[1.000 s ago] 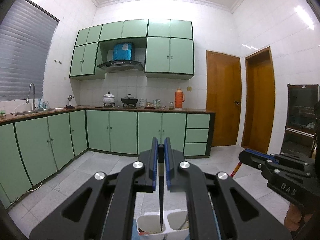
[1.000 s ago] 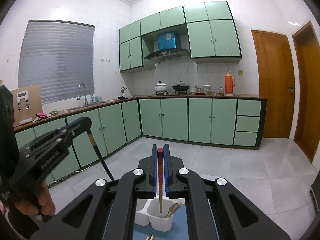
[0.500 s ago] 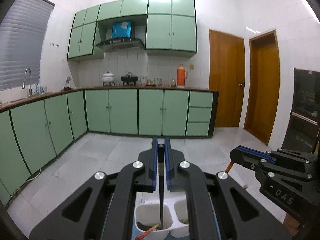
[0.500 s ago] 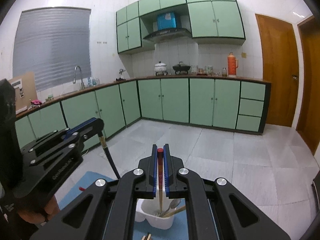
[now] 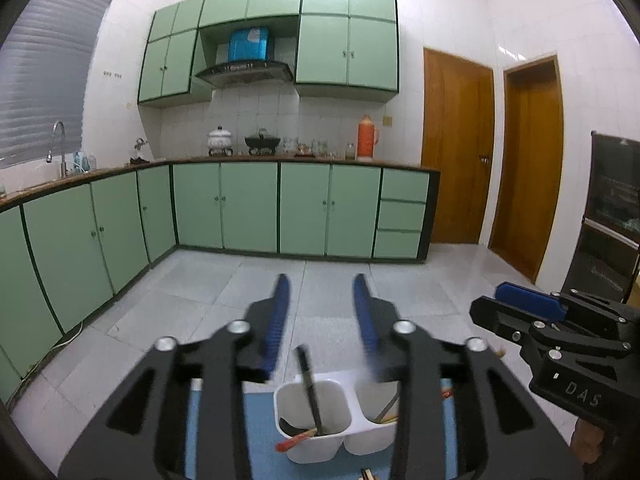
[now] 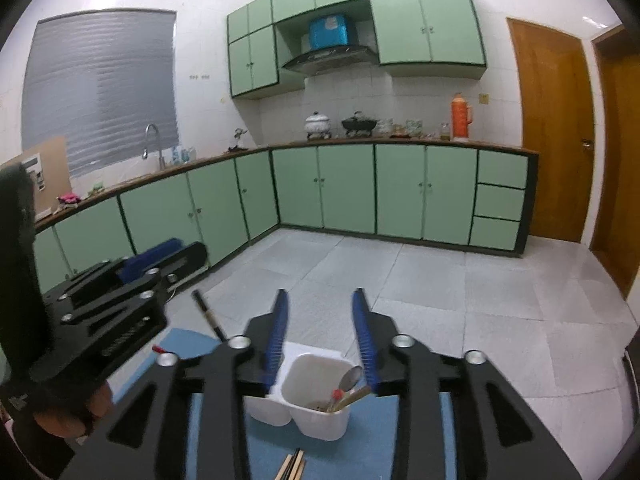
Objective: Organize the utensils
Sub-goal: 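Move both open tools back over the remaining chopsticks on the mat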
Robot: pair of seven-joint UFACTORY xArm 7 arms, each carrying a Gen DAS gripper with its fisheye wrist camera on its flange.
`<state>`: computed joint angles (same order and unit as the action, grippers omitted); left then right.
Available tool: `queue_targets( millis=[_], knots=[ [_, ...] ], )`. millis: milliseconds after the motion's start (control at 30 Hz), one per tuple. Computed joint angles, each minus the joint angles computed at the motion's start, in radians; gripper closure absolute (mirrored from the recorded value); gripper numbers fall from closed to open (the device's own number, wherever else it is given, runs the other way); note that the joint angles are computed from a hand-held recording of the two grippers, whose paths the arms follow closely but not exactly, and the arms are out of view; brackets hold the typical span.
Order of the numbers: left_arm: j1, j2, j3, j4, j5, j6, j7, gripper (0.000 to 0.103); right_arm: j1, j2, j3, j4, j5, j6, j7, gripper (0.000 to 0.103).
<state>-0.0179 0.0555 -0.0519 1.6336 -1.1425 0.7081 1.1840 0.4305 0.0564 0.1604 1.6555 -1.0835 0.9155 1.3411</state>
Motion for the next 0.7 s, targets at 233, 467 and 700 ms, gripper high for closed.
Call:
queue_targets(
  millis=[233, 467, 700],
  knots=[
    [0.004, -0.114, 0.046, -0.078, -0.142, 0.003, 0.086, 0.025, 0.023, -0.093, 0.068, -0.058, -0.160, 0.158, 0.105, 0.035],
    [-0.028, -0.277, 0.146, -0.232, -0.220, 0.030, 0.151, 0.010, 0.035, -0.176, 0.175, -0.146, -0.240, 0.288, 0.181, 0.019],
    [-0.064, -0.431, 0.222, -0.429, -0.151, 0.039, 0.204, 0.006, 0.064, -0.224, 0.268, -0.257, -0.185, 0.386, 0.287, 0.019]
  ],
)
